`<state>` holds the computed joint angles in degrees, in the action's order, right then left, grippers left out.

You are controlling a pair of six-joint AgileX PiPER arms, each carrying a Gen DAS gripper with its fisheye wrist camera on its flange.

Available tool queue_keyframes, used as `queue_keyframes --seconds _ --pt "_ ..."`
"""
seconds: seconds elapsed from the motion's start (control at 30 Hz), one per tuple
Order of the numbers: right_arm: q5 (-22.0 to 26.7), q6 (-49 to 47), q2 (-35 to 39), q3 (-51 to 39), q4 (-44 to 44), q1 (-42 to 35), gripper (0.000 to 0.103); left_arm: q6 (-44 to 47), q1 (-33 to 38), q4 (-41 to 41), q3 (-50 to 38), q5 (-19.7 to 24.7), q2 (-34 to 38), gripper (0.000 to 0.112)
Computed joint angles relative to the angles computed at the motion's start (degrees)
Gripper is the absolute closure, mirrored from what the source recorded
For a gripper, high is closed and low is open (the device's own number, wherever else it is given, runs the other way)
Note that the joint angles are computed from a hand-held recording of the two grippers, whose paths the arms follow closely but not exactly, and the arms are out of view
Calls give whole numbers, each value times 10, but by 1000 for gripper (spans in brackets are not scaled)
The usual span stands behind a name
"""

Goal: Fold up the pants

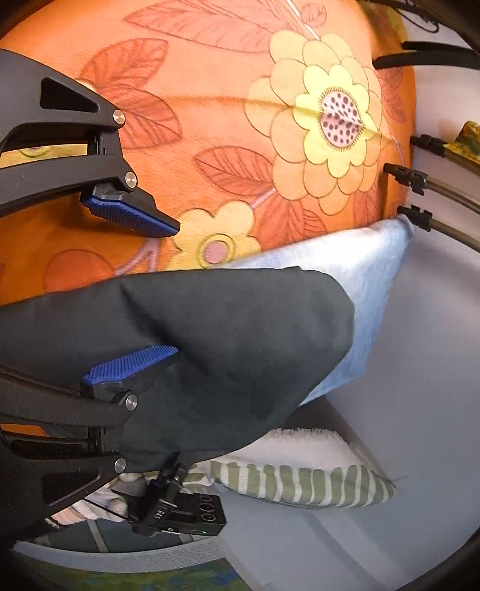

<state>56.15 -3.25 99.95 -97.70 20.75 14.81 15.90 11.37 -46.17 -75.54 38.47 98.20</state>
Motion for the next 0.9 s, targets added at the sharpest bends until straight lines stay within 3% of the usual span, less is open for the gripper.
queue_keyframes --seconds 0.07,0.2,0.3,0.33,0.4,0.53,0.77,0.9 --pt "14 -32 10 -4 52 -14 20 9 1 -19 -4 -2 6 48" --pt "17 -30 15 -11 39 0 25 25 -1 -46 -13 -1 18 47" --pt "16 -21 16 -8 49 -4 39 15 -12 -35 -24 -11 27 50" --pt "13 -19 12 -3 49 -6 47 5 -18 -27 -23 -16 27 53" --pt "6 -15 4 5 46 -8 60 -5 -21 -19 -28 -14 31 73" --pt "1 4 -12 10 37 -3 78 -57 -48 46 -26 -51 23 83" --pt "1 95 -25 -19 -112 80 84 -110 -74 139 -10 -94 -21 103" --pt "7 129 -31 -31 -171 115 85 -146 -107 229 -5 -114 -54 104"
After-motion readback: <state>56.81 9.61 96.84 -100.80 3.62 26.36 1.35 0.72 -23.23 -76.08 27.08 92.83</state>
